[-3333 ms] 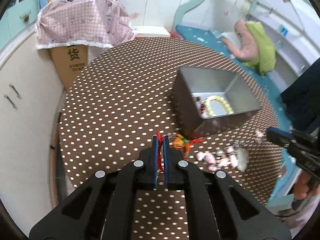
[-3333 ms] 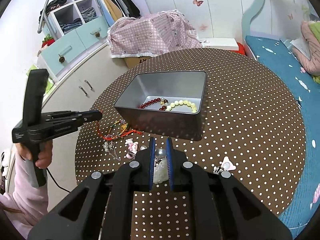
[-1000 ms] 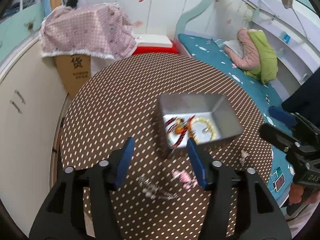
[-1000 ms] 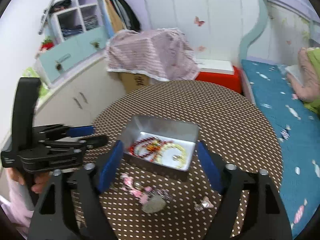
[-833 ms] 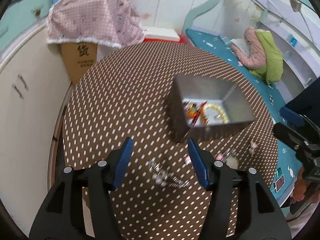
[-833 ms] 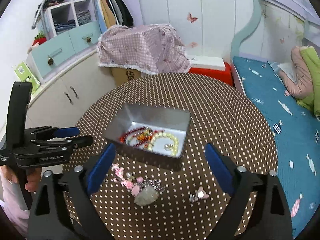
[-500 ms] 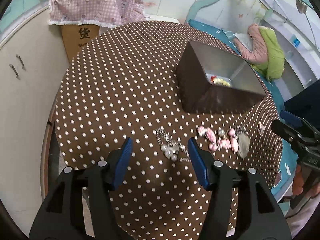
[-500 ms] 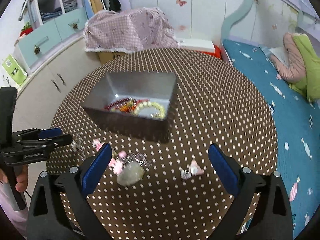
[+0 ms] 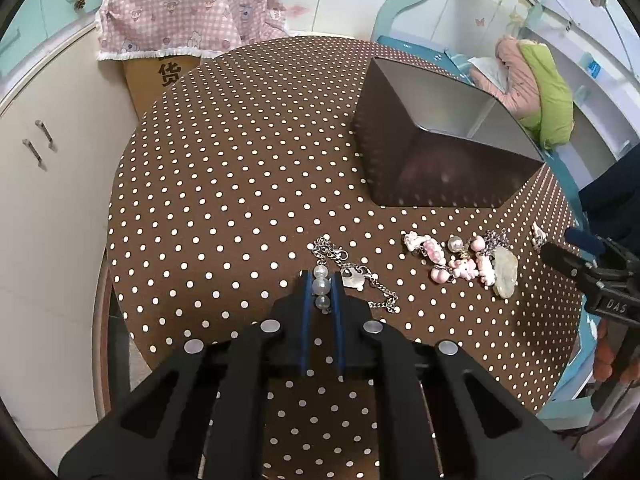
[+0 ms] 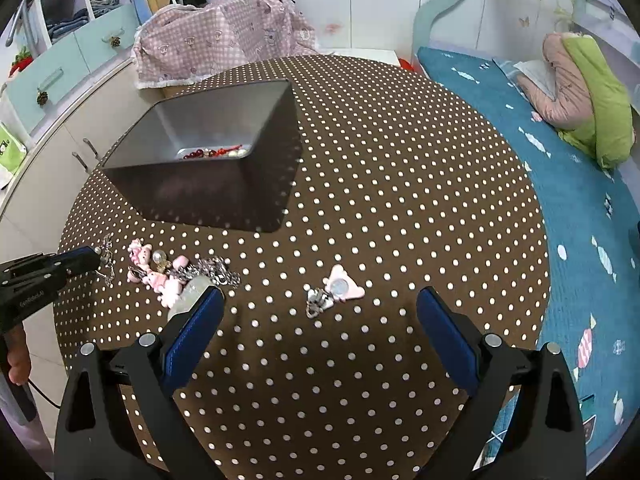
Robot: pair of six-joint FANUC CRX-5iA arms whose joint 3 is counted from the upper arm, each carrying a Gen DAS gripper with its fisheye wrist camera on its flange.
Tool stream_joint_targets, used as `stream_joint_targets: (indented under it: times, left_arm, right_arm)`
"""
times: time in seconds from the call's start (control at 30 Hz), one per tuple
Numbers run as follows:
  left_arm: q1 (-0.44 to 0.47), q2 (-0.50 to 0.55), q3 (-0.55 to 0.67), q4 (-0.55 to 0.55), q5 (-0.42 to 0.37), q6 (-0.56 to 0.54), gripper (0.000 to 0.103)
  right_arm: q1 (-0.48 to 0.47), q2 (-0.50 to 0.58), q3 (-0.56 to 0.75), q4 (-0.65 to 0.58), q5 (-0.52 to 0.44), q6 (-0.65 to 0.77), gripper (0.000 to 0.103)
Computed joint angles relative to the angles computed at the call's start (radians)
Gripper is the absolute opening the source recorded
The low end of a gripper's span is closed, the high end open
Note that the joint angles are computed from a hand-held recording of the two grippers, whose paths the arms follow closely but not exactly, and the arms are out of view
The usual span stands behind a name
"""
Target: Organize jewelry
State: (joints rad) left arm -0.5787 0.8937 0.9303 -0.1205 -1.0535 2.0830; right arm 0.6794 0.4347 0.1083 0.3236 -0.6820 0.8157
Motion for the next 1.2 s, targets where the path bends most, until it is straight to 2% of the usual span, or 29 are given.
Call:
stream_joint_targets:
  times: [0.1, 0.2, 0.27, 0.4, 0.47, 0.6, 0.63, 0.67, 0.73, 1.0, 1.03, 1.07, 1.1, 1.13, 1.2]
  left_arm:
    - [0.005, -0.047, -0.089, 0.019, 0.080, 0.014, 0.009]
    - [0.002, -0.091, -0.159, 0.016, 0.164, 0.030, 0.009]
    - [0.004, -0.108, -0.188, 0.030, 0.202, 0.032, 0.009]
    - [-0.004, -0.109, -0.177, 0.011, 0.204, 0.050, 0.009]
    - [-0.002, -0.104, -0.168, 0.018, 0.204, 0.046, 0.009]
    - [-0.002, -0.097, -0.158, 0.026, 0.196, 0.042, 0.009]
    - [-0.003, -0.093, -0.151, 0.026, 0.189, 0.043, 0.009]
    - [-0.003, -0.093, -0.153, 0.027, 0.192, 0.043, 0.009]
    - [-0.004, -0.094, -0.155, 0.026, 0.199, 0.044, 0.009]
    - [-0.006, -0.095, -0.148, 0.025, 0.215, 0.040, 0.009]
    - [-0.006, -0.091, -0.140, 0.022, 0.207, 0.041, 0.009]
    - [-0.004, -0.089, -0.136, 0.024, 0.204, 0.039, 0.009]
    - [-0.003, -0.087, -0.134, 0.029, 0.204, 0.039, 0.009]
    - [-0.002, -0.088, -0.138, 0.032, 0.207, 0.038, 0.009]
    - [-0.004, -0.083, -0.129, 0.026, 0.201, 0.039, 0.009]
  right_arm:
    - [-0.001, -0.007, -0.022, 0.023, 0.017, -0.010, 0.090]
    - [-0.004, -0.009, -0.026, 0.009, 0.023, 0.003, 0.076]
    - [-0.009, -0.005, -0.021, -0.005, 0.016, 0.015, 0.063]
    - [-0.010, 0.007, -0.020, 0.025, 0.012, 0.008, 0.051]
    - [-0.006, 0.005, -0.026, 0.035, 0.018, 0.012, 0.030]
    - [0.001, -0.004, -0.052, 0.059, 0.043, 0.021, 0.029]
    - [0.001, -0.006, -0.055, 0.060, 0.048, 0.016, 0.019]
    - [-0.001, -0.008, -0.053, 0.040, 0.051, 0.025, 0.004]
    - [-0.014, -0.013, -0.037, -0.044, 0.058, 0.082, 0.001]
    - [-0.011, -0.025, -0.045, -0.018, 0.057, 0.093, 0.001]
    - [-0.008, -0.024, -0.046, 0.005, 0.052, 0.073, 0.009]
    - [-0.007, -0.019, -0.041, 0.027, 0.047, 0.048, 0.027]
    - [-0.008, -0.016, -0.042, 0.043, 0.057, 0.035, 0.035]
    - [-0.008, -0.012, -0.042, 0.059, 0.064, 0.027, 0.040]
    - [-0.012, 0.005, -0.019, 0.049, 0.057, 0.048, 0.040]
